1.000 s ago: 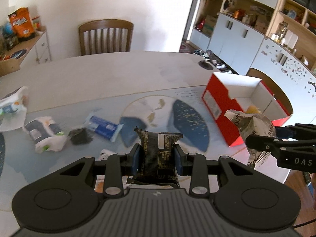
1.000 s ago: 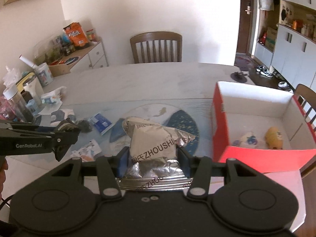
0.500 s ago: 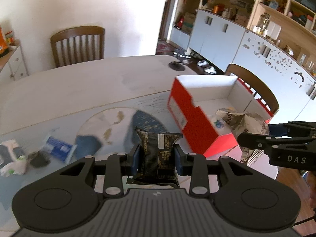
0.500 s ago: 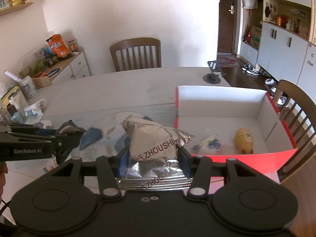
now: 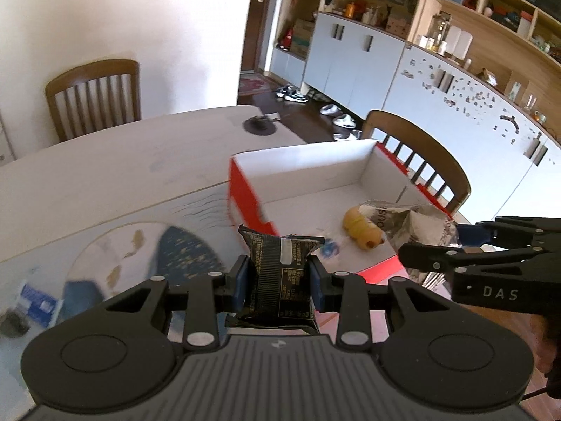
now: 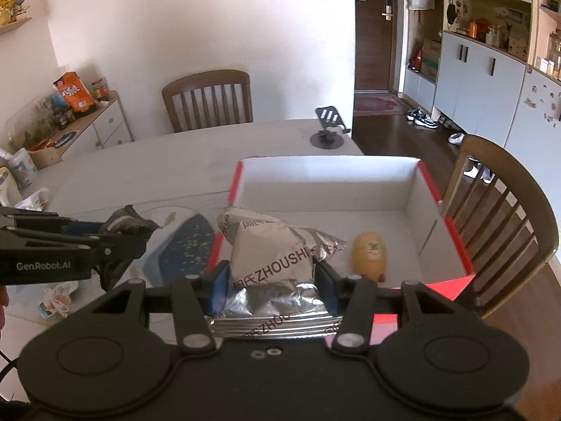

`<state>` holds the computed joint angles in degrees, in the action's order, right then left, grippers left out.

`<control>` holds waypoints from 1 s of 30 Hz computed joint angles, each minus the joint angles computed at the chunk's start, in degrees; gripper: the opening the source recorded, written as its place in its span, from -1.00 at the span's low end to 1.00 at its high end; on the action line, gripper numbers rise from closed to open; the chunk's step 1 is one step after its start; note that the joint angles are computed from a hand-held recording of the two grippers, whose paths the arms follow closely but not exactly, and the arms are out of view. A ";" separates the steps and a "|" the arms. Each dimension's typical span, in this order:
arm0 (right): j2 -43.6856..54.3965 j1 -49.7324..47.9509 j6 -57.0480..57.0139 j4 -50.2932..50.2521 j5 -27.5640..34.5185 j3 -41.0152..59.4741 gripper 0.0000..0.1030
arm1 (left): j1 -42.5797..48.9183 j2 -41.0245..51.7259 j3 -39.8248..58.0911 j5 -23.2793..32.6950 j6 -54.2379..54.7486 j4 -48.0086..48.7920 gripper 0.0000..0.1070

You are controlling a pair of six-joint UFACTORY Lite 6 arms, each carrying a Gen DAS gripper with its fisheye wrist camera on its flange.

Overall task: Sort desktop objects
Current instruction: 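Carry the silver bag and black packet with both grippers over the red box, then lower the held bags into the red box with both grippers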

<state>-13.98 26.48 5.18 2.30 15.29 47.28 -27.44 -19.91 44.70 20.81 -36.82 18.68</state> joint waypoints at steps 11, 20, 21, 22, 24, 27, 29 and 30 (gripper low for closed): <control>5.79 -12.18 -35.78 27.59 1.53 4.28 -0.02 | -5.74 15.98 11.81 -2.23 -10.75 9.33 -0.37; 15.29 -17.67 -50.04 37.30 4.17 12.25 -0.02 | -5.88 26.87 21.39 -2.47 -8.43 8.92 -0.37; 16.50 -17.93 -50.87 37.61 4.40 13.32 -0.02 | -5.58 27.99 22.46 -2.73 -6.42 7.08 -0.37; 17.31 -18.28 -51.27 37.68 4.70 14.08 -0.02 | -4.95 29.05 23.53 -3.32 -2.61 3.40 -0.37; 19.80 -19.03 -53.12 38.80 5.60 16.61 -0.02 | -3.84 31.09 25.26 -4.47 3.79 -3.04 -0.37; 24.19 -20.16 -54.73 39.85 7.35 21.52 -0.02 | -2.61 34.43 28.11 -4.98 10.78 -8.90 -0.37; 27.02 -20.37 -53.57 38.70 8.01 24.76 -0.02 | -1.97 36.84 30.30 -4.78 14.13 -11.52 -0.37; 28.45 -20.37 -53.59 38.37 8.47 26.44 -0.02 | -1.70 37.85 31.24 -4.52 15.21 -12.27 -0.37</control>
